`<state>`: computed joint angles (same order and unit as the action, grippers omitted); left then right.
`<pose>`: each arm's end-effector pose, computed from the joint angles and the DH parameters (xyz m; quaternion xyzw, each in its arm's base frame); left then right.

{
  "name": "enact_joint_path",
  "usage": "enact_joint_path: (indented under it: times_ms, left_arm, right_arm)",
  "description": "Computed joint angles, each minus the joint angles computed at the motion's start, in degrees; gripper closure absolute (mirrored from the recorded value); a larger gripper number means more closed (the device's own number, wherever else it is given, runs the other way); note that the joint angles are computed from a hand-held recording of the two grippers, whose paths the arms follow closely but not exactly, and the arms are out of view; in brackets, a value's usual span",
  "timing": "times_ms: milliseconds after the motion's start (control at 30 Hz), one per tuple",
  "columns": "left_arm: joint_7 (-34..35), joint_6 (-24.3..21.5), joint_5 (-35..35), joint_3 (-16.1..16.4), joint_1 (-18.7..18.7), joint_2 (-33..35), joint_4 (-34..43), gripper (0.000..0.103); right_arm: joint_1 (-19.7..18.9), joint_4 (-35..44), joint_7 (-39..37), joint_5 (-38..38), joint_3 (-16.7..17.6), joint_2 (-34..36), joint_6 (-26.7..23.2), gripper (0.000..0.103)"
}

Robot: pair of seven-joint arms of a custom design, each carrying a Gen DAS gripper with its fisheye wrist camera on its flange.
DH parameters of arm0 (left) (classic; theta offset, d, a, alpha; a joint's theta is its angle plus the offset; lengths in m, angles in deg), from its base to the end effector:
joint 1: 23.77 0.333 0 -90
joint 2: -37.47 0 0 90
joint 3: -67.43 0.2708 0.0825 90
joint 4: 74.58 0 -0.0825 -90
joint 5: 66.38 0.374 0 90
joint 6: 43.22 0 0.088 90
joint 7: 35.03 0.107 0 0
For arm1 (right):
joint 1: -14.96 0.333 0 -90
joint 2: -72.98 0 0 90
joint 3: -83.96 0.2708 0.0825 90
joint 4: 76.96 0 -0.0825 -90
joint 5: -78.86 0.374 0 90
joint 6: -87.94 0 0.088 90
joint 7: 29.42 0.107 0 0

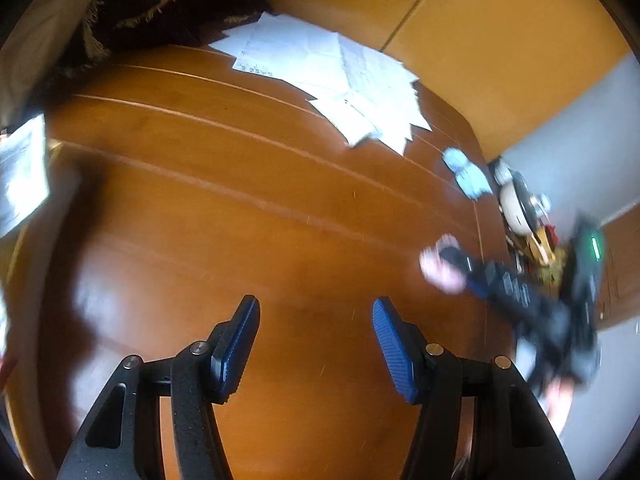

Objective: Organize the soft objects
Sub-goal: 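Grasp the pink fluffy ball with the right tool, then grasp the white paper packet with the left tool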

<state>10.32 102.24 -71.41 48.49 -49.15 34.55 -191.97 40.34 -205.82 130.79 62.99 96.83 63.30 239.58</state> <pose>0.4099 -0.4019 0.4798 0.7016 -0.6606 0.2660 0.0232 0.4132 0.3388 0.4570 -0.5501 0.7809 -0.0697 0.2877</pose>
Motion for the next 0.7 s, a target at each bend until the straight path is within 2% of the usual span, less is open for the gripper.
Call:
enact_joint_path:
  times_ms: [100,300,367,433,567,700]
  left_arm:
    - [-3.1,-2.4,5.8,0.5,0.4,8.1,9.3,0.041]
    - [-9.1,-6.4,8.3,3.5,-0.8,22.7,27.0,0.041]
    - [-11.3,-9.7,10.7,4.8,-2.0,27.1,33.4,0.041]
    - [-13.7,-11.4,12.3,6.0,-3.0,30.1,37.6,0.042]
    - [-14.6,-11.3,9.9,5.5,-2.2,34.0,42.3,0.049]
    - [-16.6,-13.5,11.0,6.7,-3.7,37.5,47.9,0.058]
  right_arm:
    - [-0.2,-2.8,0.2,1.0,-0.4,-1.3,3.3,0.07]
    - [-0.7,-3.8,0.8,1.1,0.2,-2.1,4.0,0.07]
    - [-0.6,-4.7,0.0,2.7,-0.3,-2.4,5.4,0.07]
    - [-0.8,-4.9,-0.3,3.1,-0.2,-2.6,5.7,0.07]
    - [-0.9,-4.8,-0.6,3.3,0.1,-2.5,5.5,0.07]
    - [-0.9,-4.4,-0.7,3.1,0.3,-2.3,5.1,0.069]
